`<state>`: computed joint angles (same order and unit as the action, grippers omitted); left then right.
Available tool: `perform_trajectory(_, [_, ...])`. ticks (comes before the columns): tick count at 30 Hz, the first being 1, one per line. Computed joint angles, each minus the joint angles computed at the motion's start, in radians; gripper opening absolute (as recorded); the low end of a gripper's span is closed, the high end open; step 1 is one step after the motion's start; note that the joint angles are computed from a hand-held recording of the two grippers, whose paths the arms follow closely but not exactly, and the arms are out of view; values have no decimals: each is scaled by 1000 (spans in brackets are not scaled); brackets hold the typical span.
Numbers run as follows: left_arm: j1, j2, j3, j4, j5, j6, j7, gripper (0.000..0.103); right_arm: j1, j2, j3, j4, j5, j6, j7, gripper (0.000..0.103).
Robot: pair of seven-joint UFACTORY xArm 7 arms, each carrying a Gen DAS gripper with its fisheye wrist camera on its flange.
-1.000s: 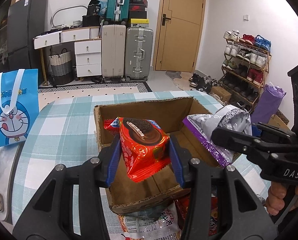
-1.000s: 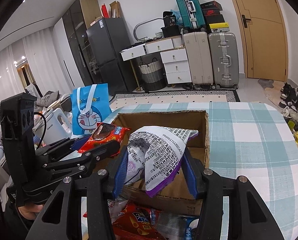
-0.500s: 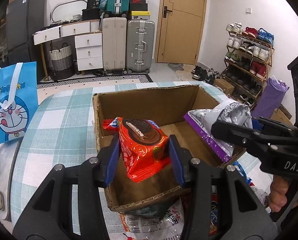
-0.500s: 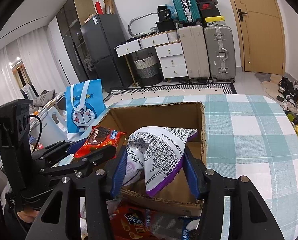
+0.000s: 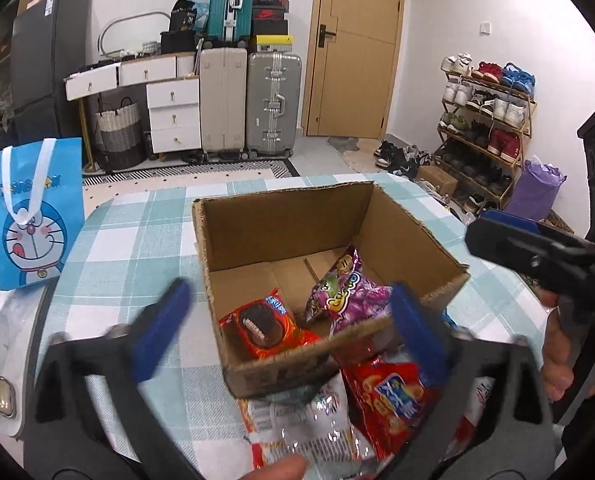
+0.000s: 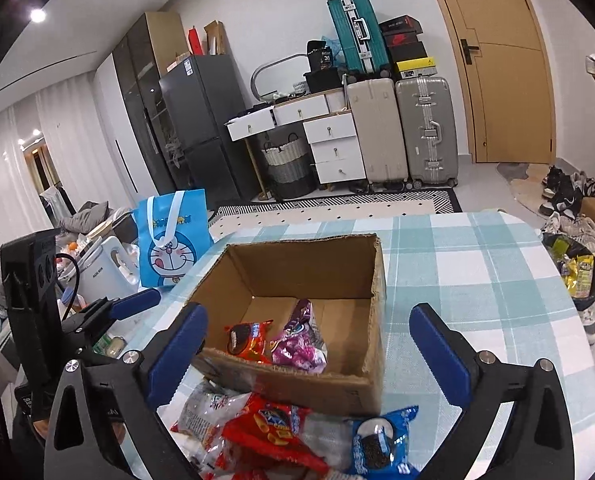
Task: Organize snacks
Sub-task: 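Open both grippers to drop the packs into the box, then move both tools back toward the remaining snacks on the table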
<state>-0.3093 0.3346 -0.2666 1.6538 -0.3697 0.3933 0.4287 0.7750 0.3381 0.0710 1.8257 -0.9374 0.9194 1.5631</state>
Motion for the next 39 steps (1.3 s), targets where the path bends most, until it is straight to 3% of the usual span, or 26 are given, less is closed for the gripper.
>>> perform_trajectory(7, [22,-155,1,-176,-68,-27,40,102,33,-51,36,-60,-15,67,38,102])
perform_trajectory(16, [-1,-331,64,-387,-168,-40,111,102,70,-68,84,-91,-30,159,115,102])
perform_trajectory(39, [-86,-497,160,-607,-234,-28,166,102,122,-109,148,-205,-31,236,292,102])
